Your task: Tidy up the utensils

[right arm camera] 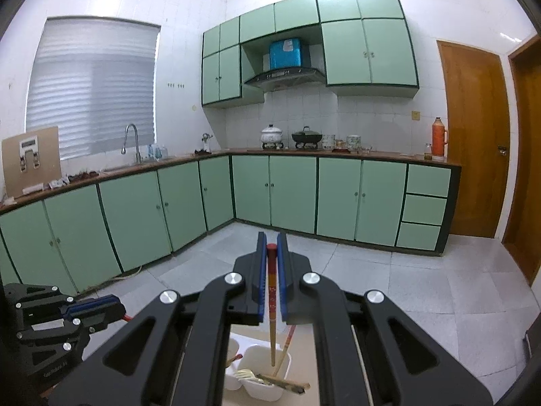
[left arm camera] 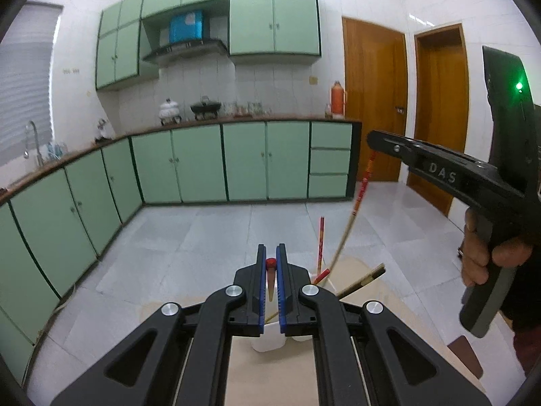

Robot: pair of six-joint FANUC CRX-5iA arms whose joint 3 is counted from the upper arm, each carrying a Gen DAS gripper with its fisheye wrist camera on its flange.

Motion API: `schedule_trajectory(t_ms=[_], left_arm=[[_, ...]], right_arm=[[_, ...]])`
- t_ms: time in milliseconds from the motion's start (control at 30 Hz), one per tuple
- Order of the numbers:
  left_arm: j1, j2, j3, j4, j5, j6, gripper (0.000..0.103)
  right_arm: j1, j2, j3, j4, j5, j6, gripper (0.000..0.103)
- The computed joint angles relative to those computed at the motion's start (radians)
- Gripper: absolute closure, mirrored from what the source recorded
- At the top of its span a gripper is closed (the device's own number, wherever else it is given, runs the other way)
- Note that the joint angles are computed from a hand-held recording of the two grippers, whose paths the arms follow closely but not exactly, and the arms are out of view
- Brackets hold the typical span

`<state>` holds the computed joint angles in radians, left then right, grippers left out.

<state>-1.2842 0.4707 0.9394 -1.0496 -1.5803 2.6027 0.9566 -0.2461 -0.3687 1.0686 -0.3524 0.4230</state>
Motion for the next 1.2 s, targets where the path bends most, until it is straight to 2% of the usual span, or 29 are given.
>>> schedule_trajectory(t_ms=[333,433,567,633,700,767,900,1100,1200], left_arm=[[0.113,-0.016,-0.073,0.122,0.097,0.0,0.097],[0.122,-0.023,-0.096,0.124,0.114,0.033,0.085],[0.109,-0.035,-0.123,0.101,0.124,0.093,0.078],[0.094,-0.034,-0.119,0.073,0.108,0.111,0.069],[0.067,-0.031,-0.11,0.03,0.083,0.125,0.061],[0.035,-0.027,-0.1,-0.02,0.05,0.143,0.055],[-0.014,-0.024,-0.09,-0.08,0.003,0.172,0.044],[-0.09,0.007,-0.044,-0.15,-0.088,0.196,0.029],[-0.123,0.025,-0.018,-0.174,-0.128,0.204,0.021]], right_arm=[[0.02,0.087,0.038,-0.162,-0.037,0.138,0.098],[0.026,0.088,0.032,-0.206,-0.059,0.171,0.092],[0.022,0.06,-0.012,-0.173,-0.049,0.124,0.076],[0.02,0.041,-0.032,-0.15,-0.044,0.093,0.071],[0.023,0.022,-0.049,-0.124,-0.057,0.058,0.06],[0.03,-0.009,-0.077,-0.088,-0.067,0.016,0.053],[0.058,-0.076,-0.139,-0.016,-0.1,-0.051,0.036],[0.142,-0.188,-0.218,0.007,-0.211,-0.113,0.016],[0.191,-0.238,-0.246,-0.01,-0.27,-0.133,0.012]])
